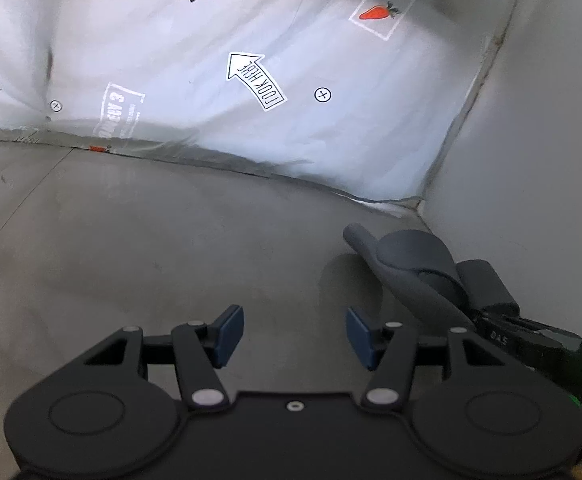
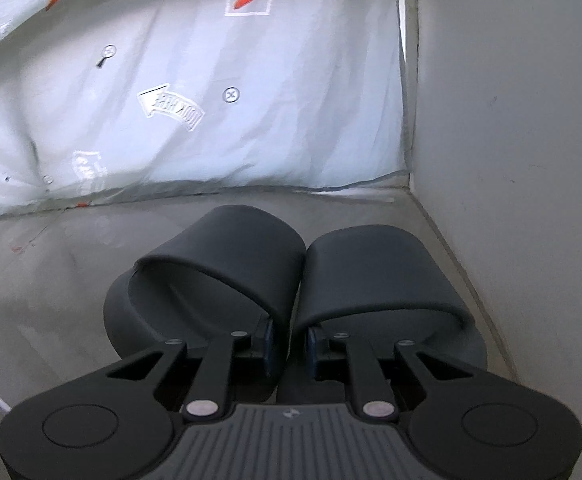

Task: Organize scattered shoes
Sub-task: 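Lift and carry the grey slides with the right tool toward the wall corner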

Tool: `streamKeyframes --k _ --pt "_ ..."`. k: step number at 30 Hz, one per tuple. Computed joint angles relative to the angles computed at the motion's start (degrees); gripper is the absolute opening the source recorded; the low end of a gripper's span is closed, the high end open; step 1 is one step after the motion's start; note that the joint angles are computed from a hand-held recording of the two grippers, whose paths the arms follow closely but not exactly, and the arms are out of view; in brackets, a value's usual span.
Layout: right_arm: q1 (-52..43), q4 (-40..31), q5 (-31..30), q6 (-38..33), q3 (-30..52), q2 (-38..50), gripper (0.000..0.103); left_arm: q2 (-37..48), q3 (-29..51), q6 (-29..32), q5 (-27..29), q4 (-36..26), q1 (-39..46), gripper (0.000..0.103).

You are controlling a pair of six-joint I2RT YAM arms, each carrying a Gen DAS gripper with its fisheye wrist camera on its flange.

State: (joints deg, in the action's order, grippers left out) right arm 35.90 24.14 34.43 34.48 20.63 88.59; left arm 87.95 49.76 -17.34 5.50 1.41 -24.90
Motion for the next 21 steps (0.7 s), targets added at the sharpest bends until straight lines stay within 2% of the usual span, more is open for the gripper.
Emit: streamKeyframes --k 4,12,18,20,21 --pt "-10.82 8.37 -7.04 -6.61 4.60 9.64 0.018 7.85 7.49 -0.15 0.50 -0.92 -0.15 0.058" --pt "-29.30 14.90 -19.83 -15.08 17.27 28.53 0.019 18.09 16.70 -0.11 2.82 -4.37 -0.40 0.058" --pt "-33.26 13.98 -22.72 -18.59 24.89 34.05 0.020 21.63 19.22 -0.74 4.27 -4.64 -0.06 0.058" --pt "-34.25 12.92 -24.32 -18.08 27.77 35.78 0.025 21.95 19.44 -0.70 4.30 -4.31 0.05 0.058" --pt "-34.61 12.34 -24.95 -17.76 28.65 36.24 0.030 21.95 19.34 -0.76 4.38 -4.25 0.19 0.058"
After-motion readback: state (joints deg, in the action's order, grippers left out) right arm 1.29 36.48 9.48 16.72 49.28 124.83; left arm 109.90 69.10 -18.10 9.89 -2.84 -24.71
